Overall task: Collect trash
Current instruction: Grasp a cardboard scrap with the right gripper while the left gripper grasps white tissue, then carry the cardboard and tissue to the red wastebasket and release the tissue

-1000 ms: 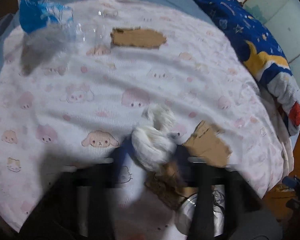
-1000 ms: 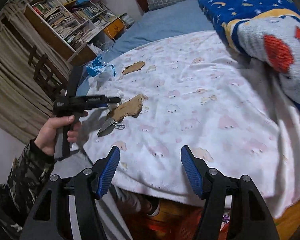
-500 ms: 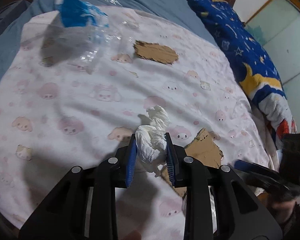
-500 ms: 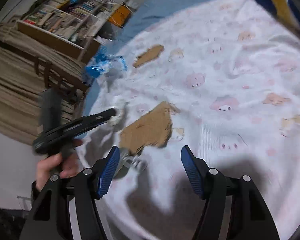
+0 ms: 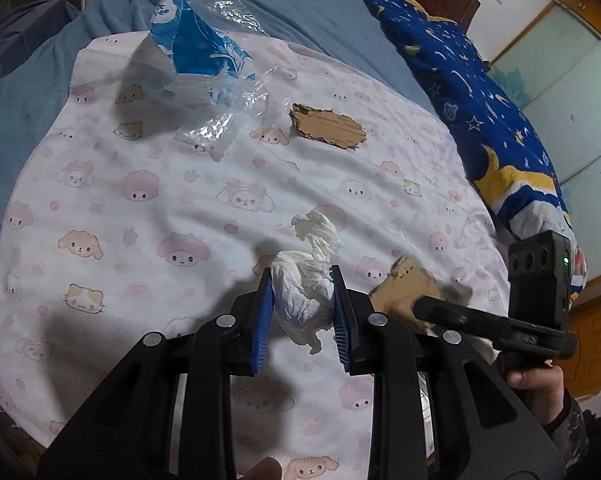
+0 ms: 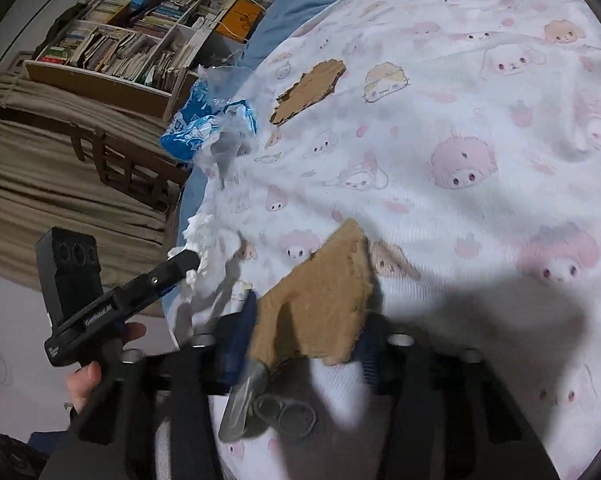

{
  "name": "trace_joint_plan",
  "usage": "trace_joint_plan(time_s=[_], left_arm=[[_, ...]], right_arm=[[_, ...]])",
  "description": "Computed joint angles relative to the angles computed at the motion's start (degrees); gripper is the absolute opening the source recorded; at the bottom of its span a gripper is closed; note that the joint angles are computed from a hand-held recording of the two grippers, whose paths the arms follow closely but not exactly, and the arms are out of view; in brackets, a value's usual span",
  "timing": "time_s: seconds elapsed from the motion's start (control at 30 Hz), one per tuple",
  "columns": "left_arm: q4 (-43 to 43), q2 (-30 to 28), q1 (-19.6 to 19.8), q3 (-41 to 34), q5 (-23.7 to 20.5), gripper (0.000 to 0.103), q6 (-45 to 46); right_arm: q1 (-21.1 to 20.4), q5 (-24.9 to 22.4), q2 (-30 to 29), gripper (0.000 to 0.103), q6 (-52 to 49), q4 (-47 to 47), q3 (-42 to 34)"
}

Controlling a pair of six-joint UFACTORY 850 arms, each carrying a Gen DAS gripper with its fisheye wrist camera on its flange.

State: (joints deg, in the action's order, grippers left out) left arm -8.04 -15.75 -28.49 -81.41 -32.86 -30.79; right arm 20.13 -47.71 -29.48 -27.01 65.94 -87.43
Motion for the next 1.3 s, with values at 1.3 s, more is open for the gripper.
trace_joint_plan(time_s=[1.3], left_arm=[[12.5, 0.9, -24.7, -12.8, -7.2, 0.027, -4.1]], right_arm=[[-24.1, -10.5, 52.6, 0.008, 4.7, -16.6, 30.9]])
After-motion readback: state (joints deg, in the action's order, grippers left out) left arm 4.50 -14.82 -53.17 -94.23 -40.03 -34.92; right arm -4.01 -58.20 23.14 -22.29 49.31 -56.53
